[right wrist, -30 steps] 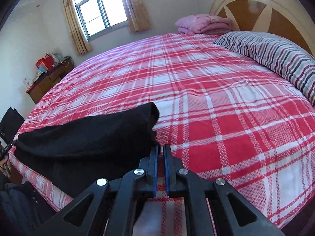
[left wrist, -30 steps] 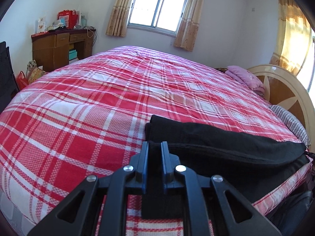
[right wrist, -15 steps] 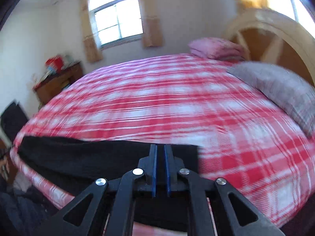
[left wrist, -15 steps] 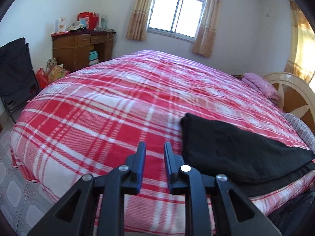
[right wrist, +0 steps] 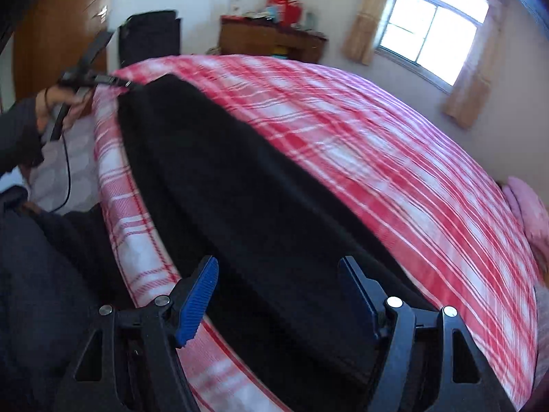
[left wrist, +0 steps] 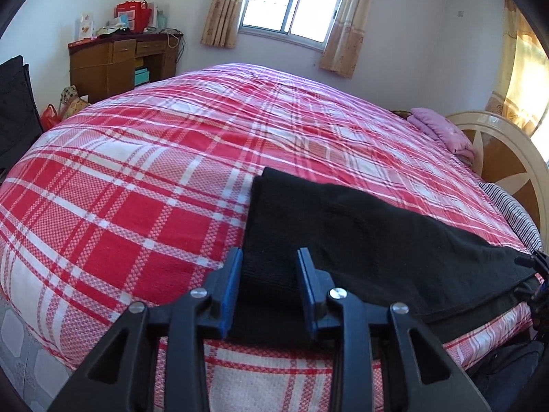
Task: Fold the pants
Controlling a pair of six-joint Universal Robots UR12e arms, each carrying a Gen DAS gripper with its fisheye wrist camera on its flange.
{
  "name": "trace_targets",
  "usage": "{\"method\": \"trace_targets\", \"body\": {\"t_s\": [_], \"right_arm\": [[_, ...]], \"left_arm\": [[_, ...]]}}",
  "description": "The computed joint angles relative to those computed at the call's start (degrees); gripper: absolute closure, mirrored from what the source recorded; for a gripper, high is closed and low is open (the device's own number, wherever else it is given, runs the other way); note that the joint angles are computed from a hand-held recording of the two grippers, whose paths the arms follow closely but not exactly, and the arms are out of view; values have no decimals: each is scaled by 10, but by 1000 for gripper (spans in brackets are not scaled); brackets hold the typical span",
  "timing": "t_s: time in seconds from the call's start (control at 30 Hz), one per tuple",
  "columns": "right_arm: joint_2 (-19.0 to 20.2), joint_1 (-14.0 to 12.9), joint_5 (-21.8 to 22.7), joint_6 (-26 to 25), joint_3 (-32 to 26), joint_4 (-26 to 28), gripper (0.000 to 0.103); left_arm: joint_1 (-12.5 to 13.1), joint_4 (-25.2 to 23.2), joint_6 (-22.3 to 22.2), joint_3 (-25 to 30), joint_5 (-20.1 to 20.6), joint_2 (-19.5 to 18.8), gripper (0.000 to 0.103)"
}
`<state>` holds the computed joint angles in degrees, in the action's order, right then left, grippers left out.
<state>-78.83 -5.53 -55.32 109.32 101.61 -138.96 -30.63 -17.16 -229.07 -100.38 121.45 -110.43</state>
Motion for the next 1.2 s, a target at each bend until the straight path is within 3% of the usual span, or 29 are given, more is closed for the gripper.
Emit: {"method": "trace_targets", "body": {"t_s": [0.03,0.13,0.23,0.3,0.37,0.47,0.63,0.77,0.9,1.03,1.1,1.17,1.2], "right_arm": [[1,7,-4,-9,5,-5,30],[5,24,-23,-27,15,-34,31],[13,40,-67,-17,21,-67,56],[17,41,-68,-5,11,-42,79],[16,38,-55,-1,3,-11,93],[6,32,-33,4,0,13,98],[-16,17,10,-8,2,52,98],[-25,12,32,-21,-1,93,101],[-28,18,2,-35,20,42,101],[-18,28,-28,-41,19,36,100],[-13,35,-45,-38,23,8,83],[-9,39,-53,-49,18,27,66],[-7,41,-58,-53,18,28,65]], "left_arm": [[-1,-11,-4,2,7,0,83],[-4,-39,-12,8,23,1,93],[-7,-70,-16,18,37,-1,95],[-9,-82,-18,23,43,-2,97],[-9,-82,-20,23,42,0,97],[-6,-65,-23,15,31,8,98],[-3,-29,-17,7,9,19,98],[-2,-32,-17,8,-9,24,98],[0,-51,-13,8,-25,28,98],[3,-54,-22,6,-32,24,98],[3,-51,-27,5,-31,24,98],[3,-47,-32,2,-29,25,98],[4,-46,-35,0,-28,26,98]]}}
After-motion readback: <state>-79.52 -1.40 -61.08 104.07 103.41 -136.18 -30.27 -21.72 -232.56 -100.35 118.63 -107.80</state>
